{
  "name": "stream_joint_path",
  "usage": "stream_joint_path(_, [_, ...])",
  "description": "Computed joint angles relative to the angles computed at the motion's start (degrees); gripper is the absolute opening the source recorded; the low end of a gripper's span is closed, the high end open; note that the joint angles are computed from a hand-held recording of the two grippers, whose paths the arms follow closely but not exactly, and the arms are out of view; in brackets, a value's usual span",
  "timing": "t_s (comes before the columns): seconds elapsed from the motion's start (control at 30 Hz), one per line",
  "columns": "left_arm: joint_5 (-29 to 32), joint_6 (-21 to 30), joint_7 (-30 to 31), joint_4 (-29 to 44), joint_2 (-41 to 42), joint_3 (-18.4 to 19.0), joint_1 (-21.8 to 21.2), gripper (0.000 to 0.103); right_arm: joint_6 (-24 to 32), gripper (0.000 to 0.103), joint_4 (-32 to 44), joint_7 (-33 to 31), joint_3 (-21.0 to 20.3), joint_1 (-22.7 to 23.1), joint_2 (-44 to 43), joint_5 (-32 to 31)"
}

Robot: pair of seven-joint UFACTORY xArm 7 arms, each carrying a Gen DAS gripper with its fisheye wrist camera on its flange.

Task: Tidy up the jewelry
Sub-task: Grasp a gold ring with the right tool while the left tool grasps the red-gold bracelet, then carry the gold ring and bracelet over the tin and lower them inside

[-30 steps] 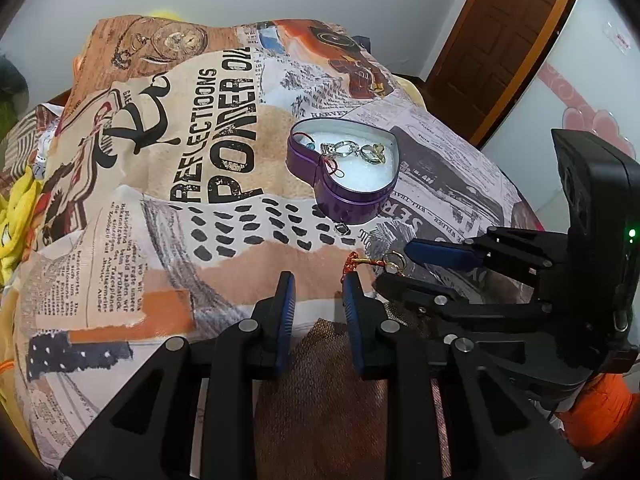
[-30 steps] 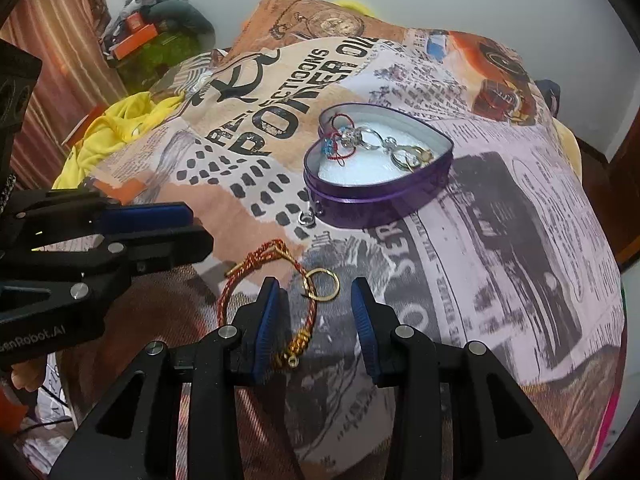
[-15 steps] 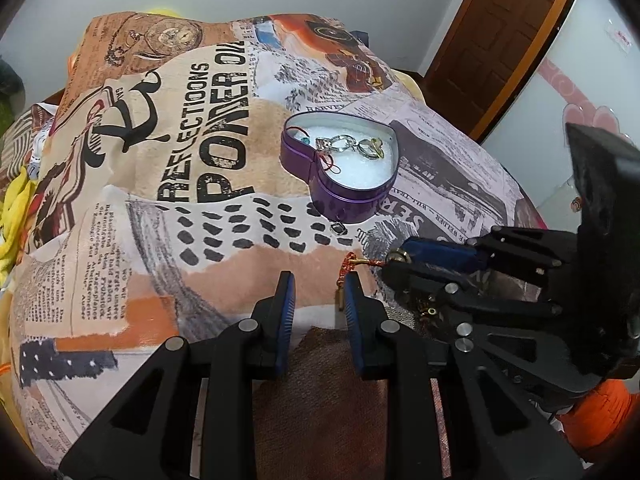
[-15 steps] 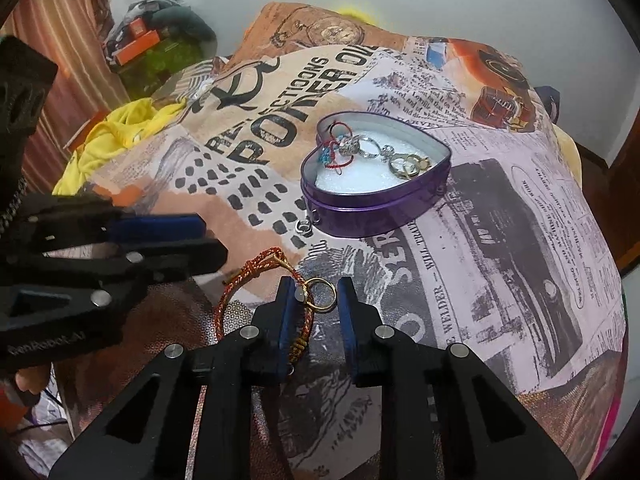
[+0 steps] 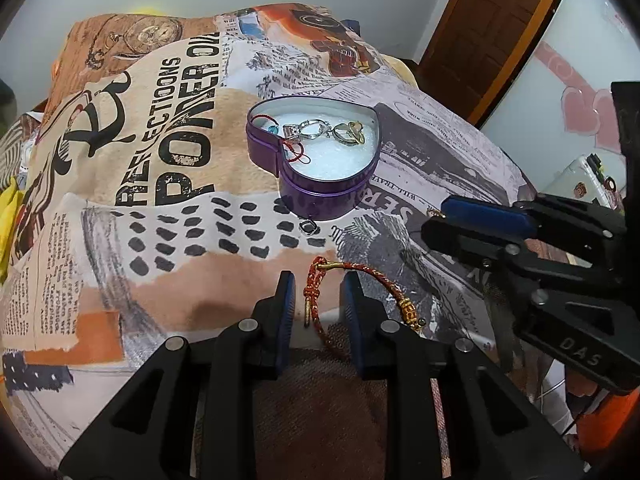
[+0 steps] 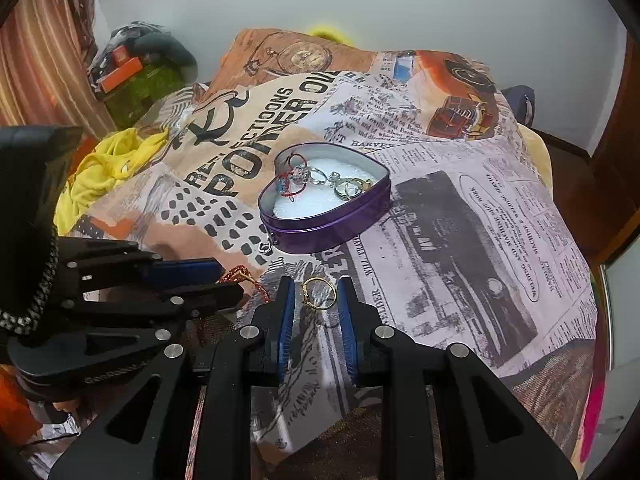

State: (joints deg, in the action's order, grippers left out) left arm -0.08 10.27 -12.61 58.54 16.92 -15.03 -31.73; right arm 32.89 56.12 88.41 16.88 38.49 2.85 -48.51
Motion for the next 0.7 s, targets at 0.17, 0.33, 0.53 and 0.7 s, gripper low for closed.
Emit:
stream_joint_path(0.17, [5.12, 0.7, -4.5, 0.61, 0.24, 3.88, -3.55, 0.006, 0.62, 0.019, -0.16, 0.76, 0.26, 0.07, -0.76, -0.53])
stream_joint_path(0.33, [8.66, 0.38, -7.36, -0.51, -1.28, 4.81, -4.43, 0.006, 1.56, 0.019, -0.31, 1.38, 0.86, 0.0, -1.84, -1.06])
stream_joint_path(0.53, [10.3, -1.27, -10.05, -2.59, -4.73, 4.83, -3.61, 0.006, 3.24, 0.019, -0.46, 2.02, 1.72, -0.4, -3.24, -1.59])
stream_joint_path(0.7, [13.28, -2.65, -12.94, -3.61, -7.79, 5.34, -3.22, 0.006, 4.43, 0.019, -0.49, 2.44, 2.47, -0.78, -4.32, -2.18])
